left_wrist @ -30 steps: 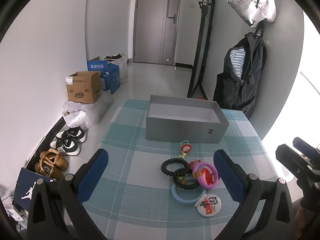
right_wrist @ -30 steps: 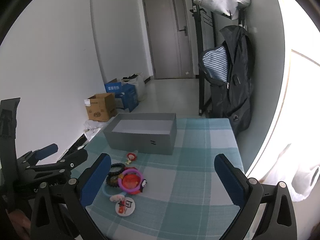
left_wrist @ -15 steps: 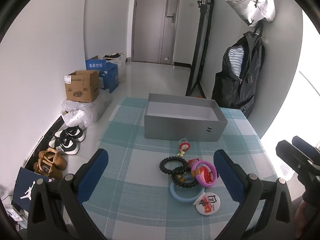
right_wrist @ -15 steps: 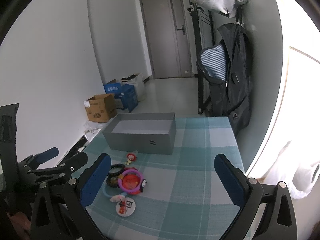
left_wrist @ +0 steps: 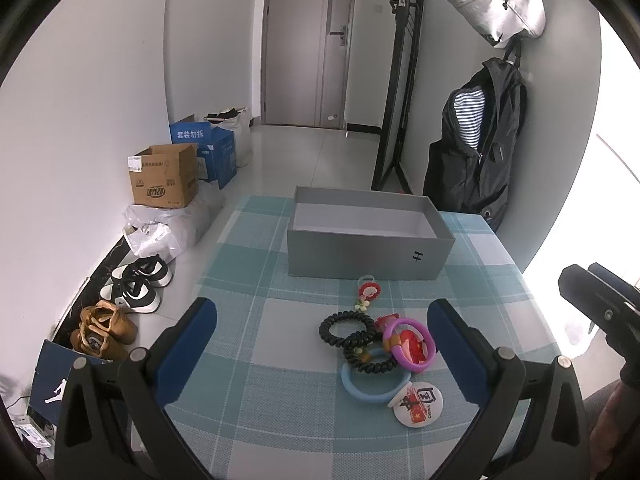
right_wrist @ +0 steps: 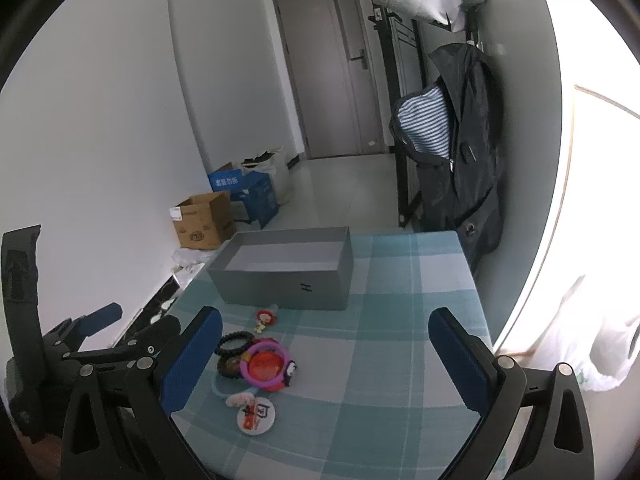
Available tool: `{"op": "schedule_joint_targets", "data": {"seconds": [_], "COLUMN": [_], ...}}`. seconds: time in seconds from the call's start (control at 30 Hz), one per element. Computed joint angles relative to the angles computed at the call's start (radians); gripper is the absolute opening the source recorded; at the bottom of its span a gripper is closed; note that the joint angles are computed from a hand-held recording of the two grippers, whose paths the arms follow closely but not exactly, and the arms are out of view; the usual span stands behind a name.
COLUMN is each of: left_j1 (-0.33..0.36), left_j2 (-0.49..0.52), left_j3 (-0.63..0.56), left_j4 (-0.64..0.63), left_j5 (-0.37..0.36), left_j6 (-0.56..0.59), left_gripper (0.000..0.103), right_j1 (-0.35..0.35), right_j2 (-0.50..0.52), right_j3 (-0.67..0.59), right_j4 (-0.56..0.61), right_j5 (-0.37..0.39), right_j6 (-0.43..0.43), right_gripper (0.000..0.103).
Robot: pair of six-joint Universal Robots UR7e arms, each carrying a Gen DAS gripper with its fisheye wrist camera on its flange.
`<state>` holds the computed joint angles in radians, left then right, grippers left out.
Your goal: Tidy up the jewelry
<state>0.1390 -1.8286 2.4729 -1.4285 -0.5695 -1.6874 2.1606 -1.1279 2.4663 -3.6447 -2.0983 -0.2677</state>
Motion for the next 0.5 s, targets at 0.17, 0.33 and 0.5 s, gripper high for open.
{"op": "schedule_joint_targets", "data": {"seconds": [0.17,0.33,0.5], "left_j1": [0.000,0.001,0.001], "left_j2": [0.004,0.002,-0.006], "left_j3": [-0.002,0.000,0.002], "left_j4": [0.002,0.000,0.000], "left_j5": [-0.001,0.000,-0.004], "left_j6": [-0.001,0.005,0.001], "left_gripper": [0.102,0.102,0.102], "right_j1": [0.001,-0.006,-0.020], "right_j2": [-0.001,-0.008,-0.023], "right_j3": [-0.001,0.001,0.004], "right_j4": [0.003,0.016,0.048], "right_j5": [-0.002,0.010,0.039], "right_j6": [0.001,0.019,0.031], "right_gripper": [0.103,0.103,0.103]}}
